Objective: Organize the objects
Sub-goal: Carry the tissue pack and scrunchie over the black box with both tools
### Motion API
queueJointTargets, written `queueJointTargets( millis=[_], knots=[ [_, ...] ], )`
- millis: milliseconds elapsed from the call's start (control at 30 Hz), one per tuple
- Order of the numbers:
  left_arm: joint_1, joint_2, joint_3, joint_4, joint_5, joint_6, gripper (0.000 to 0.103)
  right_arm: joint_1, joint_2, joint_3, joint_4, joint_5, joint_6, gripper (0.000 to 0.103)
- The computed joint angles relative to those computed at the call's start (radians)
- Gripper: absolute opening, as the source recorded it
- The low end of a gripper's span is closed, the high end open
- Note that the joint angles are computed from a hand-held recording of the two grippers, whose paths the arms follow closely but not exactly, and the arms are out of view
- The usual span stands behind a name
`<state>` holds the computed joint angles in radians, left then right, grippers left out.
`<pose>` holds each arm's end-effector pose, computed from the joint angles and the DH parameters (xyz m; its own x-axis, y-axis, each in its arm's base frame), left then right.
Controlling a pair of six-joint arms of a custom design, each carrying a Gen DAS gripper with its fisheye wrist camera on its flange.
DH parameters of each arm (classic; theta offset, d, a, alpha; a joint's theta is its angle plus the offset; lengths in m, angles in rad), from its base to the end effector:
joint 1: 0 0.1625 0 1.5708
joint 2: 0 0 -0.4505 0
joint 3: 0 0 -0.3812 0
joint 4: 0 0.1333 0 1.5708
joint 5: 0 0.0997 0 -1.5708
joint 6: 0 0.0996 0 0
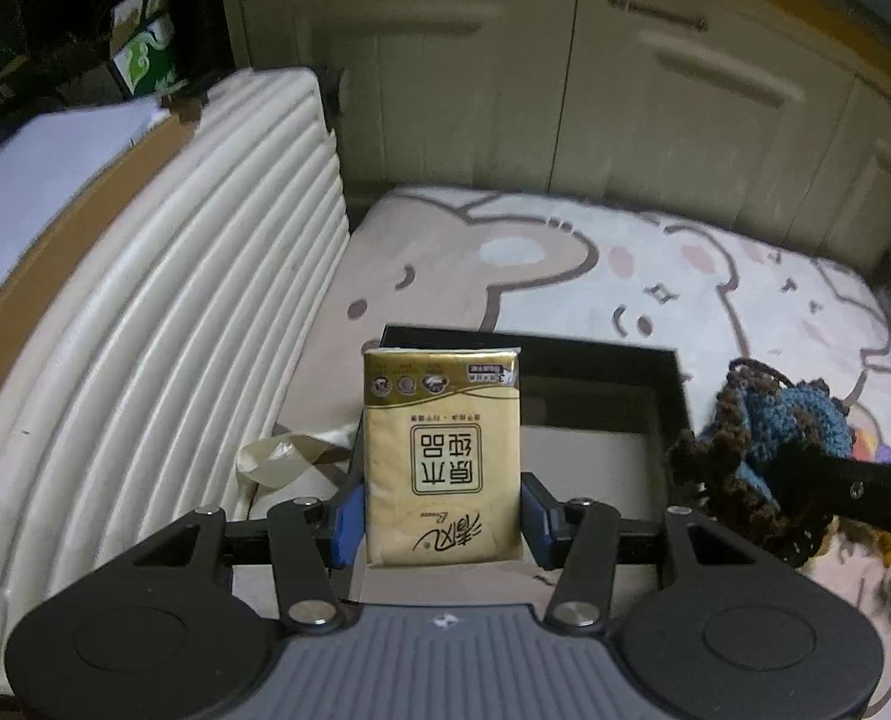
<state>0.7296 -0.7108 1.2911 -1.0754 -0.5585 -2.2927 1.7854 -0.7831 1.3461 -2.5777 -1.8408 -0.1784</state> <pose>-0.3477 -0.6030 0.1346 -0.4000 -0.8274 -0.3942 -0.0817 0.4605 -0.8839 0.2689 -0.7324 0.2330 -0.9166 -0.2484 0.3133 -0.3607 0.8518 -0.3799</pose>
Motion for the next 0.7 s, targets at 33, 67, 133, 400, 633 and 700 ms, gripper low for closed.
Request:
queueJointTargets(
  millis=[33,67,133,400,633,700],
  knots=[
    [0.005,-0.005,0.012,-0.023,-0.004,0.023,0.052,-0.003,0.008,-0.011,0.015,0.006,0.007,0.03],
    [0.01,-0.009,0.022,-0.044,-0.007,0.047,0.052,-0.006,0.016,-0.019,0.029,0.011,0.013,0.03],
    [0.019,-0.012,0.034,-0.07,-0.013,0.083,0.052,-0.008,0.033,-0.035,0.049,0.012,0.013,0.03],
    [0.044,-0.025,0.081,-0.158,-0.029,0.177,0.054,-0.015,0.084,-0.086,0.101,0.027,0.005,0.03],
    [0.048,-0.011,0.064,-0.117,-0.058,0.197,0.068,-0.015,0.116,-0.115,0.126,0.005,0.005,0.03],
    [0.042,-0.015,0.065,-0.109,-0.056,0.196,0.068,-0.015,0.124,-0.12,0.131,-0.006,0.002,0.03]
  ],
)
